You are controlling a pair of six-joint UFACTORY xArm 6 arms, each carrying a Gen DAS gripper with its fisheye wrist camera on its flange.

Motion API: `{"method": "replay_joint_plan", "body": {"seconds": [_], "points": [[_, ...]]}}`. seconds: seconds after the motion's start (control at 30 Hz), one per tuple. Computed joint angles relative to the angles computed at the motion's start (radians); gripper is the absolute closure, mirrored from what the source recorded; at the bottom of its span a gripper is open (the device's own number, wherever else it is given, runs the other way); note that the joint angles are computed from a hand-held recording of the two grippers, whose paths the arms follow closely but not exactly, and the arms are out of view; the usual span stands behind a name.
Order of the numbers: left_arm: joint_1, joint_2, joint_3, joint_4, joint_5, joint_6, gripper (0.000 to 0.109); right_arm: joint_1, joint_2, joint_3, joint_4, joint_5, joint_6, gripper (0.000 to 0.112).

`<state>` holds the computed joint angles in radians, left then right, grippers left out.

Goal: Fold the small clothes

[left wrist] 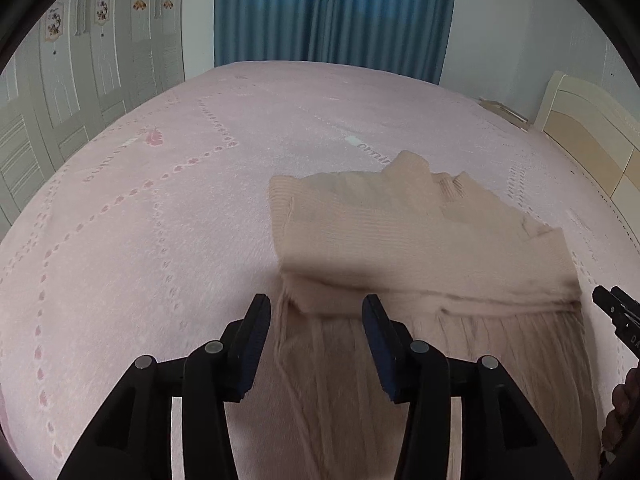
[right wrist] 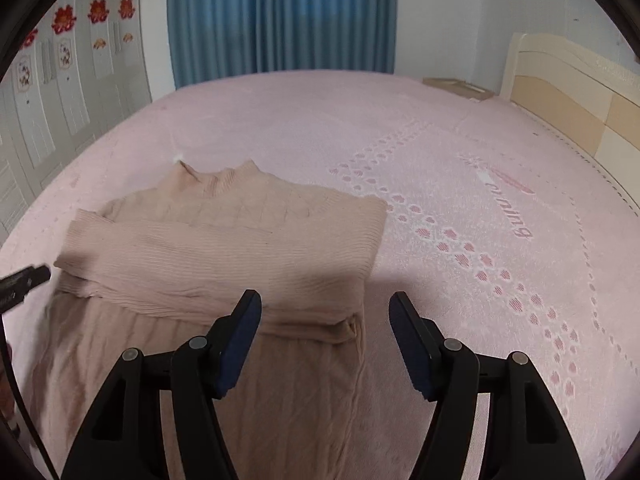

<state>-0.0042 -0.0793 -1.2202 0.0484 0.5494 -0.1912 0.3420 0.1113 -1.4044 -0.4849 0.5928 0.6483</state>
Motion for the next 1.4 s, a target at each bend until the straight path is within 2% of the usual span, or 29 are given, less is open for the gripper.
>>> {"method": "replay_joint_plan", "body": {"seconds": [0.1, 0.17, 0.27, 0.33, 0.53, 0.77, 0.83, 0.9, 1.0, 1.1, 1.13, 1.2, 1.23, 1.27, 1.33, 1.37, 1.4], "points": [[0.005, -0.093, 0.109, -0.030, -0.040, 0.011, 0.063, 0.017, -0.065, 0.081, 0.010, -0.002, -0.012, 0.048], [0.000, -0.146, 0.164, 0.011, -0.046, 0.000, 0.063, 0.035, -0.118, 0.137, -0.004, 0.022, -0.001, 0.049], [-0.007, -0.241, 0.251, -0.020, -0.048, 0.057, 0.063, 0.048, -0.212, 0.227, 0.014, 0.021, 0.017, 0.051], [-0.004, -0.303, 0.300, -0.100, -0.020, 0.124, 0.063, 0.052, -0.275, 0.285, 0.053, 0.010, 0.007, 0.051], [0.013, -0.452, 0.409, -0.259, 0.031, 0.220, 0.063, 0.067, -0.454, 0.436, 0.123, 0.014, -0.008, 0.051], [0.021, -0.631, 0.570, -0.334, 0.078, 0.237, 0.063, 0.079, -0.624, 0.596, 0.213, 0.029, -0.014, 0.051], [0.022, -0.660, 0.592, -0.338, 0.117, 0.233, 0.063, 0.084, -0.670, 0.645, 0.251, 0.019, -0.042, 0.052], [0.017, -0.674, 0.609, -0.327, 0.121, 0.230, 0.062, 0.094, -0.718, 0.694, 0.286, -0.001, -0.070, 0.054], [0.007, -0.668, 0.600, -0.337, 0.148, 0.240, 0.061, 0.115, -0.741, 0.725, 0.297, -0.008, -0.073, 0.054], [-0.017, -0.649, 0.595, -0.283, 0.165, 0.212, 0.060, 0.145, -0.711, 0.702, 0.279, 0.011, -0.073, 0.058], [-0.025, -0.633, 0.588, -0.258, 0.183, 0.193, 0.060, 0.164, -0.684, 0.680, 0.232, 0.046, -0.050, 0.058], [-0.049, -0.645, 0.602, -0.203, 0.161, 0.157, 0.061, 0.178, -0.651, 0.659, 0.239, 0.087, -0.062, 0.060], [-0.053, -0.645, 0.602, -0.196, 0.164, 0.153, 0.061, 0.185, -0.631, 0.648, 0.261, 0.107, -0.079, 0.066], [-0.055, -0.652, 0.611, -0.185, 0.160, 0.145, 0.062, 0.195, -0.611, 0.636, 0.258, 0.127, -0.080, 0.070], [-0.064, -0.652, 0.618, -0.147, 0.141, 0.114, 0.073, 0.218, -0.599, 0.626, 0.172, 0.131, -0.034, 0.073], [-0.062, -0.648, 0.618, -0.142, 0.134, 0.110, 0.087, 0.223, -0.598, 0.626, 0.164, 0.128, -0.034, 0.084], [-0.058, -0.646, 0.619, -0.141, 0.127, 0.102, 0.099, 0.226, -0.595, 0.628, 0.155, 0.122, -0.027, 0.090]]}}
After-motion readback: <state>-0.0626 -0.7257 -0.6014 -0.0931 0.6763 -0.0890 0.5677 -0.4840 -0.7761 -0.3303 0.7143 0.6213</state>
